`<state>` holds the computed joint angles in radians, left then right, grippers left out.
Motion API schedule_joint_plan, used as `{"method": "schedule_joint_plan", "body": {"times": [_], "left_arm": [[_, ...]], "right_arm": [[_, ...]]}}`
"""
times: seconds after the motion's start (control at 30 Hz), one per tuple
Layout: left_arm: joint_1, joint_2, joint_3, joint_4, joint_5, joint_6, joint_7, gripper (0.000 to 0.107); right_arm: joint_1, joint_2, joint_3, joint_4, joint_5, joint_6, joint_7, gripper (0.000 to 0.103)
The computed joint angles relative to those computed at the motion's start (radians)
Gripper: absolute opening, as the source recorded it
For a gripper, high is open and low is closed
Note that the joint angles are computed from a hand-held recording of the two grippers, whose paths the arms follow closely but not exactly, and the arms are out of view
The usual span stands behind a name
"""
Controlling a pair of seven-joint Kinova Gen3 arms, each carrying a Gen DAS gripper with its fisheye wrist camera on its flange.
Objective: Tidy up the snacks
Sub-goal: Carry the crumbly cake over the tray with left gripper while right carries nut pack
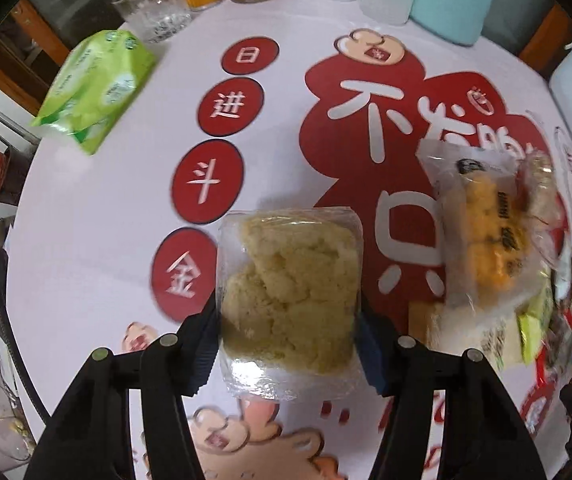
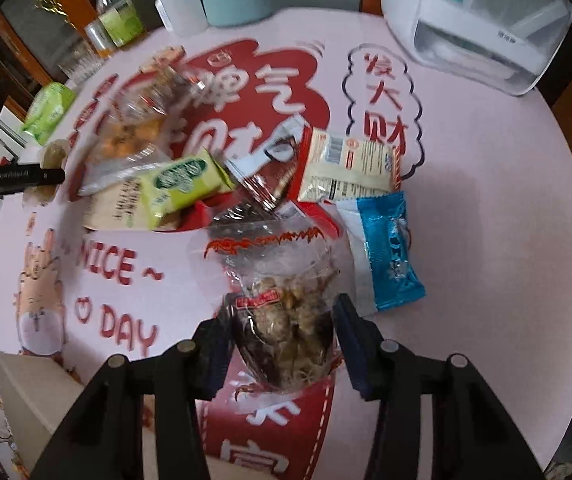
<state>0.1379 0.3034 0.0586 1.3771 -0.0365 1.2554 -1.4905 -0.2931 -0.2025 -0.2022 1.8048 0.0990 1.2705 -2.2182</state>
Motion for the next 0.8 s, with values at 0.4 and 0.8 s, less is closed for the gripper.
{"method": "schedule_joint_plan", "body": {"times": [0.4,0.8], "left_arm": [[-0.042,-0.312,0.016,-0.006,0.082,0.162,-0.177,0.058],[-0.036,-0.627,-0.005,0.000,0.169,0.350,-0.242,0.059]], "right_arm": [[0.016,-0.149,-0.124,-0.145,0.023,0.142,-0.075,0.048],[0.078,-0.306,-0.306,-0.297,-0.035,0.264,-0.194,0.048]]}}
